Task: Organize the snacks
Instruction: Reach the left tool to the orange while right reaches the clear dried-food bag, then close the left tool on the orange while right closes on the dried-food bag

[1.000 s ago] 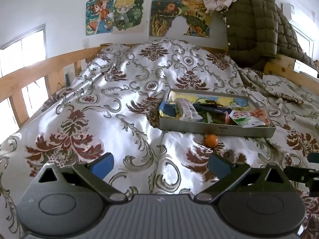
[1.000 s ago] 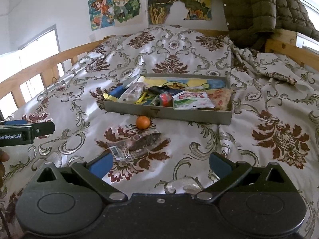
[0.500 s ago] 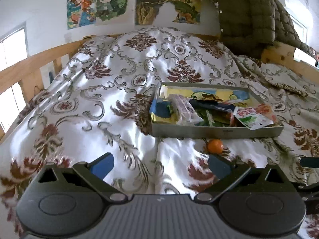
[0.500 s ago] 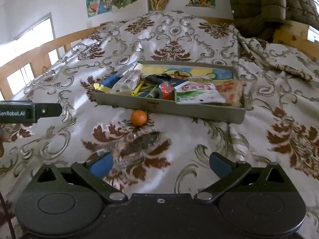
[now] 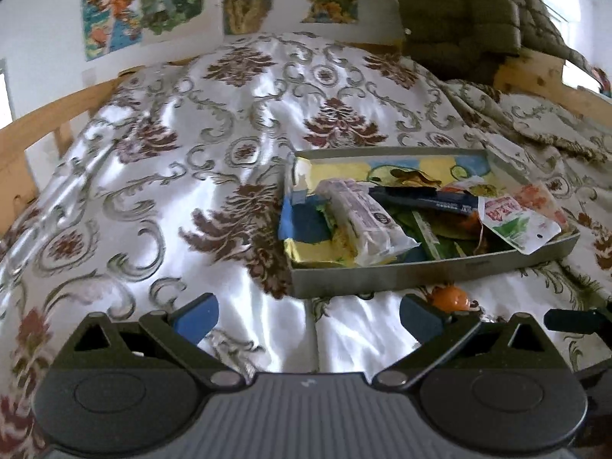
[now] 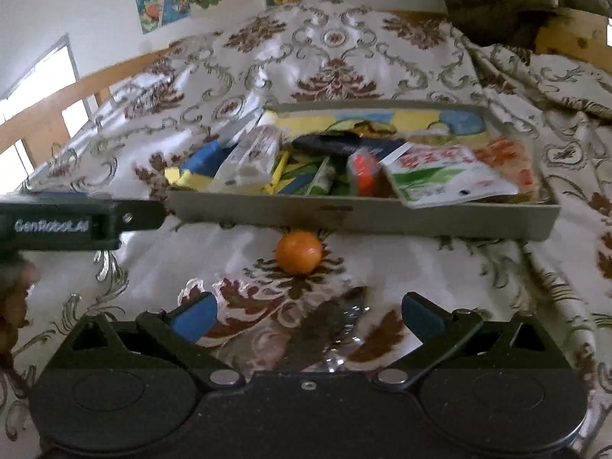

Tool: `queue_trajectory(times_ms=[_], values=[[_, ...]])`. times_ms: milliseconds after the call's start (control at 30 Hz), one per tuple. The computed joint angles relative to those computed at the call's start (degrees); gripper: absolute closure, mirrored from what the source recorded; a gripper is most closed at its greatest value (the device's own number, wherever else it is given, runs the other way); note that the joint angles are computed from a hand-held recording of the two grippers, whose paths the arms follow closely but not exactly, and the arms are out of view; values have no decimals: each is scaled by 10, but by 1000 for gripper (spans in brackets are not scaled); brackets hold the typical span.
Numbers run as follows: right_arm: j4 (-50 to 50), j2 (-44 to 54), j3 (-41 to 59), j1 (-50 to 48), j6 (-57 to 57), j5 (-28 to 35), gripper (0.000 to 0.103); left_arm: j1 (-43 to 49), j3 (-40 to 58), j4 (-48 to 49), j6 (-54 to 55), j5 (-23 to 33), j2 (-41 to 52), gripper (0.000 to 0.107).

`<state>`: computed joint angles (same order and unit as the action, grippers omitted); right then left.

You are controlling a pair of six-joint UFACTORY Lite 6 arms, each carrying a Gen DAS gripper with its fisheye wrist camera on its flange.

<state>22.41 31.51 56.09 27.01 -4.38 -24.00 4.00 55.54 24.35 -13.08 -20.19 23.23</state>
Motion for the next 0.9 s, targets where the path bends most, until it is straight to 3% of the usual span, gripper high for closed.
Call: queue_trajectory(times_ms=[200,500,700,900], values=[[144,35,32,22,-149,15,1,6,44,174,-129,-20,40,4],[194,-18,-43,0,-236,7,1,-17,87,360,-288,-75,91,4],[-18,-49,-97,-54,-52,6,1,-38,135,438,-362,-82,142,4],[-15,-38,-89,-45,-88,-42,6,-51,188,474,-390,-72,182,4]])
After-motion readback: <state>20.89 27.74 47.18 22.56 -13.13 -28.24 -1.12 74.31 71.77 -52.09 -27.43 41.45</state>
